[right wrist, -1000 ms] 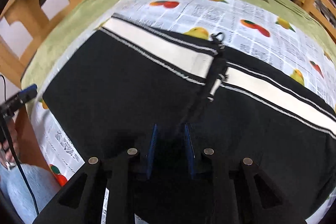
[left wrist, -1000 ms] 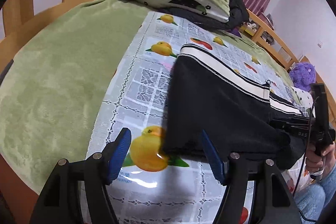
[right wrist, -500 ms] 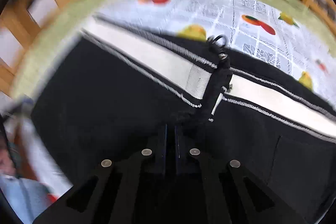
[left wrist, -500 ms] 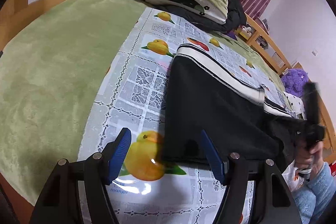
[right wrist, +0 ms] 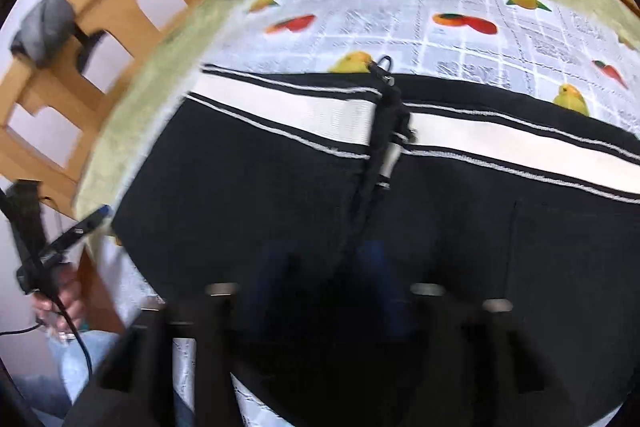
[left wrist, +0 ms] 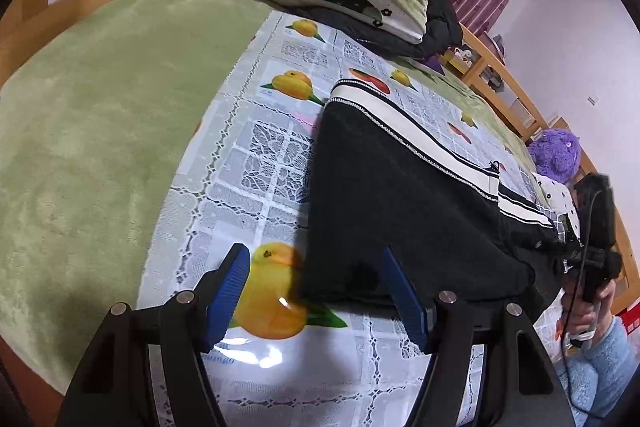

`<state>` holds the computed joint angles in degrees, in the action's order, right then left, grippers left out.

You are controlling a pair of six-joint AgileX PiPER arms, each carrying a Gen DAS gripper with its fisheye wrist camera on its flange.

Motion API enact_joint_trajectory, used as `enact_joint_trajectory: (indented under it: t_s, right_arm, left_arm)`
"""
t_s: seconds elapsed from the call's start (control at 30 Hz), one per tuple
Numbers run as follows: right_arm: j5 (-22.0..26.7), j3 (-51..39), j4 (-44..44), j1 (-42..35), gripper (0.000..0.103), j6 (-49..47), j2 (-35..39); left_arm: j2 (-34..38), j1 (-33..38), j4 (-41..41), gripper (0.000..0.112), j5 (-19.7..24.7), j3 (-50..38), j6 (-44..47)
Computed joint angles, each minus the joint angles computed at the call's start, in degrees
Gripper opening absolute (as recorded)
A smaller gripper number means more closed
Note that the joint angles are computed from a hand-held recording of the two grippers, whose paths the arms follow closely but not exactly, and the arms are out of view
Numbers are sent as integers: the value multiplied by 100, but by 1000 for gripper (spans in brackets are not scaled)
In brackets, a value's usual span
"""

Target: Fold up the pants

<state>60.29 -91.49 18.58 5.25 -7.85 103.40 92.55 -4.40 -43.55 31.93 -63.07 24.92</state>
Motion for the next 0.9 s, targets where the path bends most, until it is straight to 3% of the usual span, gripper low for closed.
enact_joint_trajectory:
  t_s: [0.07,0.13,0.17,0.2,0.23,0.33,0.43,0.53,0.63,0.73,0.77,0.9]
  right_arm:
    - [241,-192,-341,161,59,345,387]
    - [-143,-15,-564,277,56,449,371]
    - [-196,-33,-588,357,33,366,362]
    - [-178,-62,-551,375,20,307,344]
    - [-370,70,-322,322,13,19,122]
    - [-801,416,676,-199,12,-587,-498]
    - [-732,289,206,-221,13,-183,-287]
    - [-19,9,-421,33,23,196,337]
    - [-61,89,-556,70,24,45,-87]
    - [-586,799,65,-131,27,-436,-940]
    - [-612,928,69,-111,32,-495,-1034]
    - [-396,1389,-571,376,31,-160,-759]
  left_arm:
    - [184,-8,-117,67,121,-127,52]
    - [389,-56,-127,67,240,-260,-27]
    - [423,-71,-179,67,232,-255,2]
    - [417,-105,-215,67,155,-211,18]
    - [387,-153,-160,67,81,-179,-41]
    - [301,-189,-104,67,90,-135,-73]
    - [308,-283,178,67,113,-214,-317]
    - [319,-383,467,67,103,-265,-607]
    - [296,-384,427,67,20,-166,-618]
    - [345,-337,65,67,-39,-133,-379]
    - [391,-338,-37,66,-23,-165,-316]
    - [686,-600,597,61,87,-655,-1050]
